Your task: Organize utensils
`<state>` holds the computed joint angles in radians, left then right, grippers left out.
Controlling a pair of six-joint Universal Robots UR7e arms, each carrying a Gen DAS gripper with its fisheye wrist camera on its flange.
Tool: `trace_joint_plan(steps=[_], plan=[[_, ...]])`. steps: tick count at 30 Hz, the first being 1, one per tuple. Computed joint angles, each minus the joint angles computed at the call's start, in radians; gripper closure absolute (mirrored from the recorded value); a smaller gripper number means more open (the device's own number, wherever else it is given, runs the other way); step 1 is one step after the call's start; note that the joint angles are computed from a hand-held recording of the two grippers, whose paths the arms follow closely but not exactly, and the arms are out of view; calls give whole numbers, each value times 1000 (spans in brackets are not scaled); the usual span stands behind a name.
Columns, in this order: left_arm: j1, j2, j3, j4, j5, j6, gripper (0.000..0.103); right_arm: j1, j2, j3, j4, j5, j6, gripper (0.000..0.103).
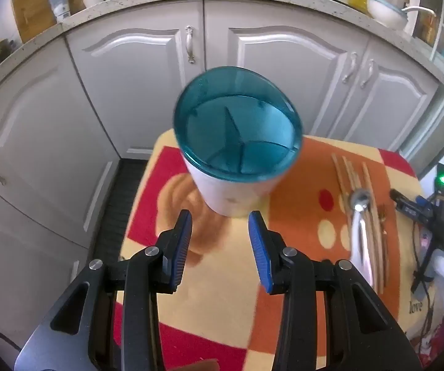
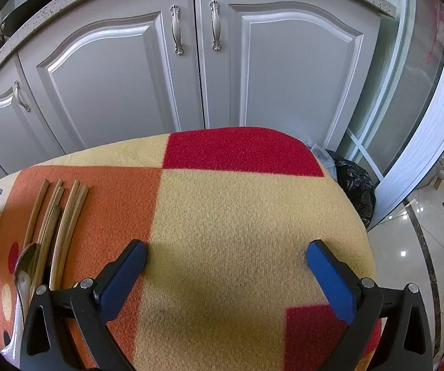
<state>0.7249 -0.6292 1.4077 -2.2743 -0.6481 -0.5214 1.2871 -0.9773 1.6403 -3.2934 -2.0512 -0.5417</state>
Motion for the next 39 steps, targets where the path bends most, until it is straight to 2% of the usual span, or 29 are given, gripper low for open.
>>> trace_joint_plan(steps=[3, 5, 7, 9, 10, 12, 14, 19, 22, 27, 31, 39], plan=[[-4, 1, 48, -91, -18, 12, 66, 0, 1, 0, -6, -1, -5, 0], [-16, -29, 120, -162, -74, -1, 66, -6, -7, 3, 11, 15, 9, 0], [-26, -21, 118, -127, -73, -21, 66, 5, 2, -2, 4, -23, 17, 0], [-30, -11, 88, -82, -92, -25, 66, 11, -6, -6, 50, -38, 34, 0], [-28, -10, 56, -37, -114, -39, 66, 14, -22, -8, 117, -44, 46, 0], [-36, -5, 46, -33, -114, -31, 66, 26, -58, 3, 233, -62, 68, 2], [-43, -2, 42, -50, -112, -11, 66, 37, -95, 40, 263, -50, 86, 4], [-68, 3, 27, -103, -102, 34, 66, 100, -249, 236, 177, 51, 129, 4], [-82, 9, 9, -126, -95, 58, 66, 182, -279, 282, 122, -9, 131, 4], [-106, 3, 2, -170, -88, 97, 66, 258, -326, 341, 51, -30, 128, 4], [-125, -8, 11, -202, -83, 127, 66, 335, -319, 360, -12, -128, 84, 4], [-158, -24, 36, -272, -66, 178, 66, 420, -325, 388, -140, -194, 21, 4]])
